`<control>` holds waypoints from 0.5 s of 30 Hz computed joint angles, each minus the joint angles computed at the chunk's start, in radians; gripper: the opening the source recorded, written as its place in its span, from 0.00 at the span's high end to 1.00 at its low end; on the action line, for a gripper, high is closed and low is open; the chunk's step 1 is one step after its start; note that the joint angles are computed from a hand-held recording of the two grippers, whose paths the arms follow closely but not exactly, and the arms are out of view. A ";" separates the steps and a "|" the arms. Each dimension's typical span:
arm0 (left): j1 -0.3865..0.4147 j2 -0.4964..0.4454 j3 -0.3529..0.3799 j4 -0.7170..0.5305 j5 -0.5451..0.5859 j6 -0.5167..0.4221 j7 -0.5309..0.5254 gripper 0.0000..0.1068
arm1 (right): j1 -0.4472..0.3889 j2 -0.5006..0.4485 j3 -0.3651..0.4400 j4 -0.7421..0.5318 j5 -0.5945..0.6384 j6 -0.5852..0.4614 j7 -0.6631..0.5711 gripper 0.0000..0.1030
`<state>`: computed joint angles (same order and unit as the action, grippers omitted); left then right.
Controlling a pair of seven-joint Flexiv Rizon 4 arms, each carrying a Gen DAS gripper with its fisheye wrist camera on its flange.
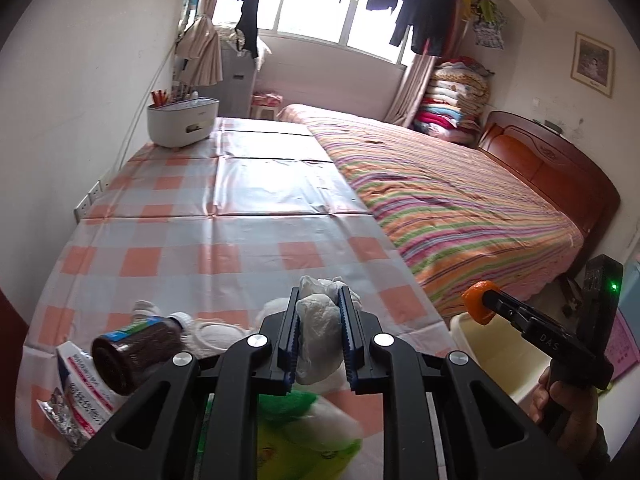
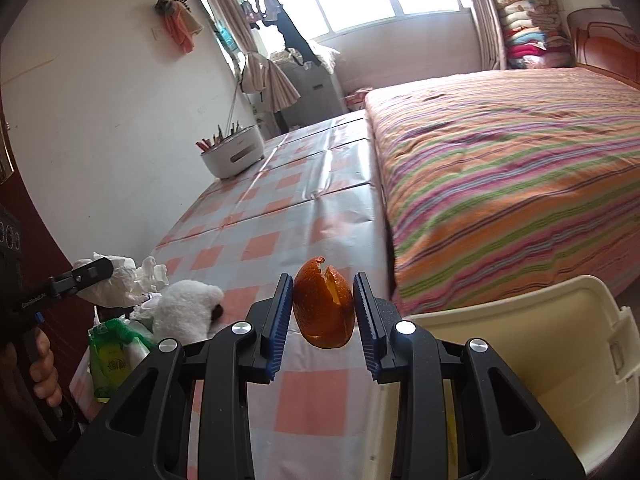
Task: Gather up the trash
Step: 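Drop the orange peel into the bin from the right tool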
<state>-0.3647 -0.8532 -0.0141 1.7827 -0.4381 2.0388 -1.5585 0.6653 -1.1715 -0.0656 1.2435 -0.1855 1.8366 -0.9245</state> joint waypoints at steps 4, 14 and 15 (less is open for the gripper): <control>-0.026 -0.014 0.002 -0.040 0.002 -0.032 0.020 0.83 | 0.015 0.028 -0.041 0.065 0.049 0.036 0.002 0.70; -0.082 -0.047 -0.005 -0.140 0.037 -0.107 0.049 0.83 | 0.039 0.088 -0.103 0.201 0.176 0.120 -0.032 0.70; -0.086 -0.052 -0.006 -0.150 0.042 -0.116 0.051 0.83 | 0.043 0.094 -0.111 0.215 0.192 0.126 -0.038 0.70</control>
